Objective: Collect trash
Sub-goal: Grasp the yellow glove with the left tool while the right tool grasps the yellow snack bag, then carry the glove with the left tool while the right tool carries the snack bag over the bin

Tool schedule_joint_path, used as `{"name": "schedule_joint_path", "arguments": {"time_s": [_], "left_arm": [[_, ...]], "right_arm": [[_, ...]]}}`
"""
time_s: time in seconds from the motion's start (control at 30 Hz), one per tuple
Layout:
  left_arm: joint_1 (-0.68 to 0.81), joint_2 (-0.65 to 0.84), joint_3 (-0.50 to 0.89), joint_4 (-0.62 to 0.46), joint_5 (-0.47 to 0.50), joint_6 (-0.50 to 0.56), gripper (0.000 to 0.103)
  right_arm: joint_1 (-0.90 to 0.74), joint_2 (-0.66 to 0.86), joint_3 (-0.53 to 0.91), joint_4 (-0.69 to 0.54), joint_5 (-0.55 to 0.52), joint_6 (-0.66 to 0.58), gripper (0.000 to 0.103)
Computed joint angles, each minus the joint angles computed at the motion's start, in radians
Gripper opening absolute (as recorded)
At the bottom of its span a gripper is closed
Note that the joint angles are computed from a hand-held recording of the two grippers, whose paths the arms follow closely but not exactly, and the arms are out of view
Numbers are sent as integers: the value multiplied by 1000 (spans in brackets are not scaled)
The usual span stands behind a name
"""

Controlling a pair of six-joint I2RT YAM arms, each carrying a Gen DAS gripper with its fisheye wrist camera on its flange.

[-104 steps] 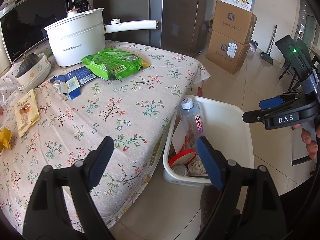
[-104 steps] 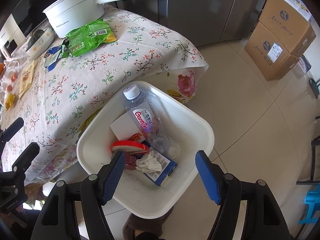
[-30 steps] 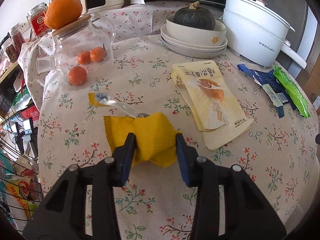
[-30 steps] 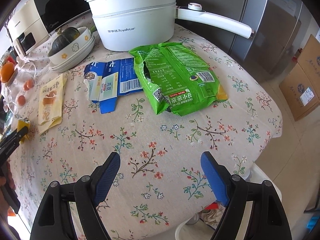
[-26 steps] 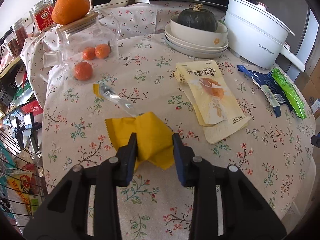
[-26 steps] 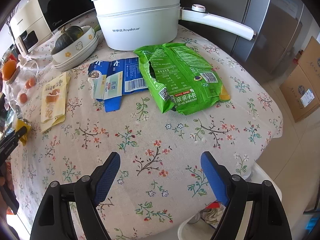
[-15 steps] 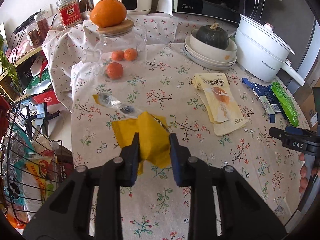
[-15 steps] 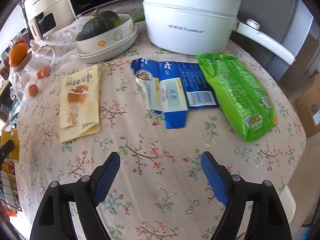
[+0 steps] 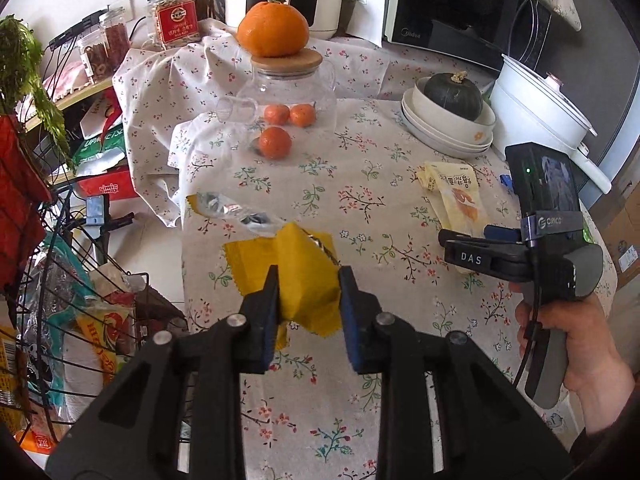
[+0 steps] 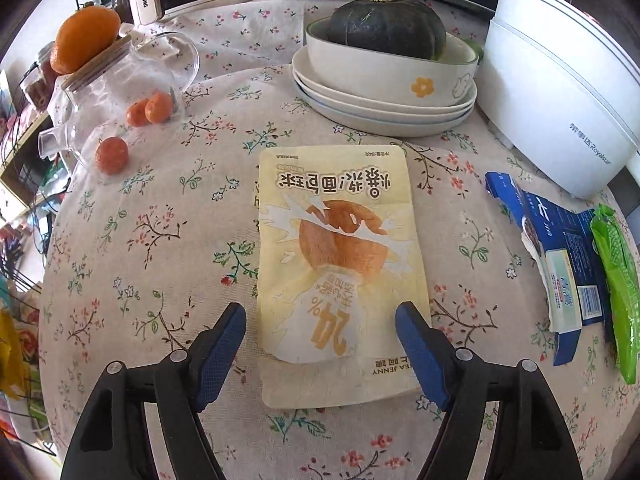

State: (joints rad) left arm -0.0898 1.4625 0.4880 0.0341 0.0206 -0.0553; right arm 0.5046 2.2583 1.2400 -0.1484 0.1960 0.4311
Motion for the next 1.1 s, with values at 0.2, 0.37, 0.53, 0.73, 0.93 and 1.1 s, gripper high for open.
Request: {"name": "schedule_joint_path", "arguments": {"time_s": [0.2,0.37,0.53,0.73,0.93,1.1], "left_arm": [[9,19,9,-6,35,-19,29],[9,-1,11,-23,67,-40,29],[5,-61,-5,-42,81,-55,29],[-33,-134,-28,-65,79,-74,29],[-118,-214,-48,-96,48,-98,29],[-210,-283,-61,-126,10,-130,29]], "right_arm": [[-1,-27,-39,55,-5,-35,48],[-22,-51,-28,-36,-2,-34,7],[-66,-180,-171,-13,-30,-37,5],[-102,-391,-363,0,-28,-68,5],[-145,-590,-505,-31,-52,-83,5],[-189,-782,-623,-99,-69,-110,5]]}}
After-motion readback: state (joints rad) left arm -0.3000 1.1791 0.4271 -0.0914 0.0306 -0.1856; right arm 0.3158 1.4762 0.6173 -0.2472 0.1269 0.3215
